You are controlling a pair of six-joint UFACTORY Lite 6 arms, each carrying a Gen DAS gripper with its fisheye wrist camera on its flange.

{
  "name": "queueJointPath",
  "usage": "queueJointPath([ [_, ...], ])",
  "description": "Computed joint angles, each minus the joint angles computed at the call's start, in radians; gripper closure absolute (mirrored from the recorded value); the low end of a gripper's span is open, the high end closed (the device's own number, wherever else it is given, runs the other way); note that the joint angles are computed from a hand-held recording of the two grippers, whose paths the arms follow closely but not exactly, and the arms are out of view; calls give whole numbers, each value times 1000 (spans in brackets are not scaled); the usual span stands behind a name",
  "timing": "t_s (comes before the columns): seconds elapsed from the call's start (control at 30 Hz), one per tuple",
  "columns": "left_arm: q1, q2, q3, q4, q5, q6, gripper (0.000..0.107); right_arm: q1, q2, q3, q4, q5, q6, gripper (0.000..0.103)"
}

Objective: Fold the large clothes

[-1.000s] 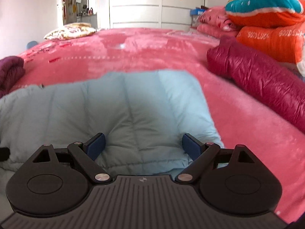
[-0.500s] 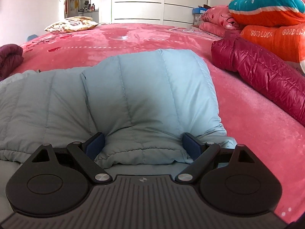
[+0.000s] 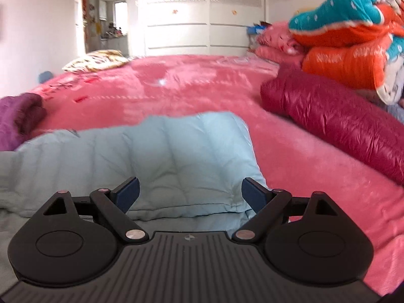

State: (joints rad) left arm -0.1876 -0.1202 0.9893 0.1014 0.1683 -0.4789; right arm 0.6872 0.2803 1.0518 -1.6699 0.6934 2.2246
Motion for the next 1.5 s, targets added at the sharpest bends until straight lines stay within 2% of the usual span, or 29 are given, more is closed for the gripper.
queueJointPath([
  [0.07,67,-64,-12,-34,58,17,30,31,-48,-27,18,2,-26,0],
  [0.23,321,-168,-46,-284,178,193,29,122,-136,-85,82,6,-127,0],
  [0.37,522,-182,-57,-516,254,374,29,205,-180,-110,162,35,-250,0],
  [0.5,615,-130,1,-589,312,444,29,260,-228,-145,193,47,-322,0],
  [0.57,598,-74,57,-542,316,404,24,285,-234,-147,196,60,-347,0],
  [0.67,554,32,152,-410,322,278,24,309,-239,-158,179,85,-367,0],
  [0.9,471,301,368,-130,365,4,25,270,-186,-130,164,24,-366,0],
  [1.07,431,414,432,37,340,-200,28,218,-181,-131,149,-23,-354,0],
  [1.17,424,467,452,54,312,-240,28,184,-164,-114,145,-61,-319,0],
  [1.27,406,508,471,157,298,-347,28,133,-145,-96,140,-112,-287,0],
  [1.4,380,545,498,255,340,-421,28,90,-115,-77,133,-145,-259,0],
  [1.5,332,568,524,356,421,-438,27,72,-94,-60,132,-160,-258,0],
])
